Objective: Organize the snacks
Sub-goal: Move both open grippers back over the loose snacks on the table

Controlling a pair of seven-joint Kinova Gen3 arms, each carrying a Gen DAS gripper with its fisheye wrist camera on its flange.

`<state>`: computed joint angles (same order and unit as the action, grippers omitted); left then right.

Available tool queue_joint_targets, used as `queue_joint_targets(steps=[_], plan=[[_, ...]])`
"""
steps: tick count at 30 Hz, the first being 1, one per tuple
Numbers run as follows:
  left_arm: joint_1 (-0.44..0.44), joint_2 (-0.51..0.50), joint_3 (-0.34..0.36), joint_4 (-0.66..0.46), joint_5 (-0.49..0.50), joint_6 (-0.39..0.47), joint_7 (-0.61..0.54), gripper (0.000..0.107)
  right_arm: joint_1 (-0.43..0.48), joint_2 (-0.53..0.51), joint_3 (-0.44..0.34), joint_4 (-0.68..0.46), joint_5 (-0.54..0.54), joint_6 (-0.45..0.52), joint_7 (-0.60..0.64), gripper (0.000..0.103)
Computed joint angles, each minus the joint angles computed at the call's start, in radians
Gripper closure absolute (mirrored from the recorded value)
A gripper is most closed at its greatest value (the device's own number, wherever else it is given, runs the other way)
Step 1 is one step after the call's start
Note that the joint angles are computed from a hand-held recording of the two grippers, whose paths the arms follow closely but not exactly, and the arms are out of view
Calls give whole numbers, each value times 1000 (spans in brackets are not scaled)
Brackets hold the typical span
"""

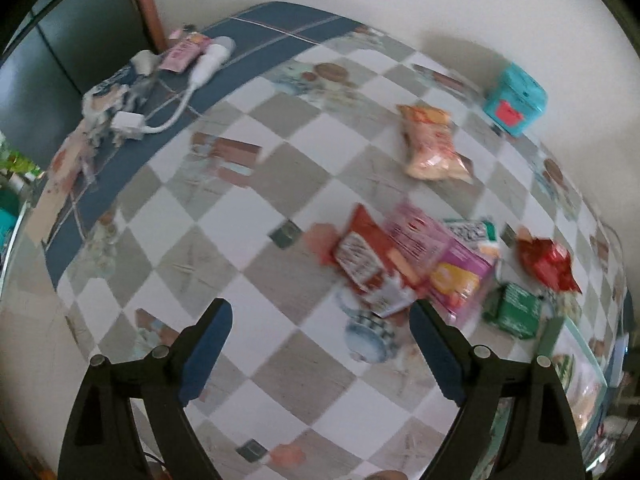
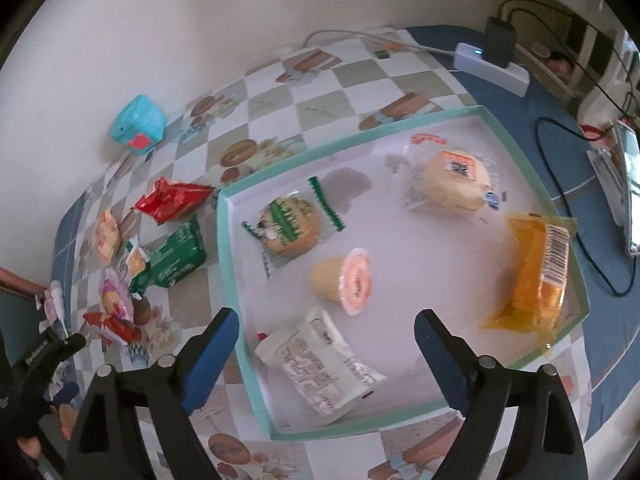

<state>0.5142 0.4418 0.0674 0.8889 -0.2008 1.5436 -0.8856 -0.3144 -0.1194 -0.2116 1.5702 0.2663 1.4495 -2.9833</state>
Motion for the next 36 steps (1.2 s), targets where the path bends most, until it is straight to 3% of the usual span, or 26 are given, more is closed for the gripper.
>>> queue_joint_targets(steps=[6, 19, 36], plan=[[-44, -22, -5, 34, 23, -25, 6, 17, -21, 19, -12, -7, 20, -27, 5, 0], [-124, -38, -8, 70, 58, -45, 9, 17, -95, 99, -9, -53, 56, -100, 65, 0], [-203, 33, 10, 50, 188, -53, -26, 17, -139, 183, 47, -63, 27, -322, 114, 0]])
